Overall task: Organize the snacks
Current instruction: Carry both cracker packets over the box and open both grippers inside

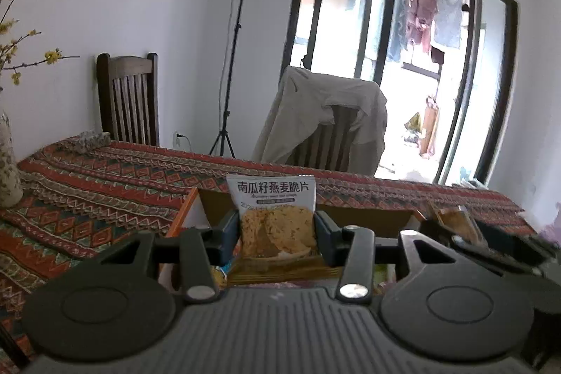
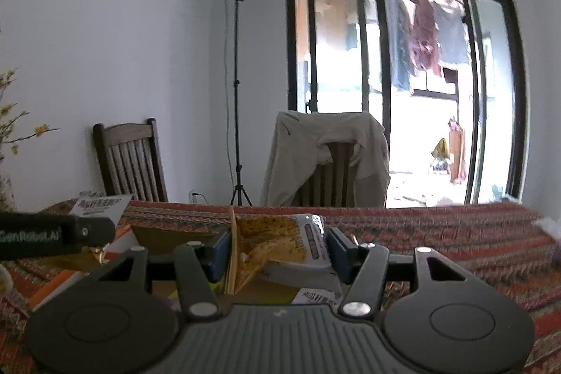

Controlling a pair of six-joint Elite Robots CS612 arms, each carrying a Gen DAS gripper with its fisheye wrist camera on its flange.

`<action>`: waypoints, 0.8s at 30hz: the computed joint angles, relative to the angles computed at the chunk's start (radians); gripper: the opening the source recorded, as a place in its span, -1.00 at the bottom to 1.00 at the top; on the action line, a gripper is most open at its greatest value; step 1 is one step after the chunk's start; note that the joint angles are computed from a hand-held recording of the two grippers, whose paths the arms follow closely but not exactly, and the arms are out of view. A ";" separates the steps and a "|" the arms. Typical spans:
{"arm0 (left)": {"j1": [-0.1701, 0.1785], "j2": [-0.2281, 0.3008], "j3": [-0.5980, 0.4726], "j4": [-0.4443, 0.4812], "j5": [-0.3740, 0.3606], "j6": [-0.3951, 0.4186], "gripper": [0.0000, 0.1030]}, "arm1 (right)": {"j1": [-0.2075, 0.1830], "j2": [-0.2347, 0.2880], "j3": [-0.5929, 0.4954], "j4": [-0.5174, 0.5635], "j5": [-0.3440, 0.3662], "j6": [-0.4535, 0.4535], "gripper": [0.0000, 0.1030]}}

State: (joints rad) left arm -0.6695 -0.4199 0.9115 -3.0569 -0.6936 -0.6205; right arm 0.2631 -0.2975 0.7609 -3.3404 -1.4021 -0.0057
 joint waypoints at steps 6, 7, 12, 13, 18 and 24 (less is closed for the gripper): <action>0.019 0.030 -0.018 0.000 -0.037 -0.010 -0.09 | -0.002 0.028 -0.023 0.007 0.015 -0.028 0.10; 0.022 0.032 -0.017 0.002 -0.040 -0.011 -0.09 | -0.002 0.029 -0.021 0.003 0.014 -0.035 0.10; 0.025 0.037 -0.011 -0.012 -0.054 0.009 -0.09 | 0.000 0.024 -0.003 -0.002 0.009 -0.046 0.12; 0.024 0.040 -0.012 -0.017 -0.053 0.016 -0.09 | 0.000 0.024 -0.004 0.004 0.008 -0.044 0.12; 0.018 0.050 -0.026 -0.008 -0.030 0.026 -0.08 | 0.000 0.019 0.008 0.006 0.002 -0.036 0.26; 0.011 0.055 -0.015 -0.097 0.013 0.031 1.00 | -0.002 0.025 -0.002 0.001 0.004 -0.017 0.95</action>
State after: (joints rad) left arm -0.6583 -0.3653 0.8967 -3.1537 -0.6810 -0.5899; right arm 0.2606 -0.2725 0.7591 -3.3391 -1.3976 -0.0231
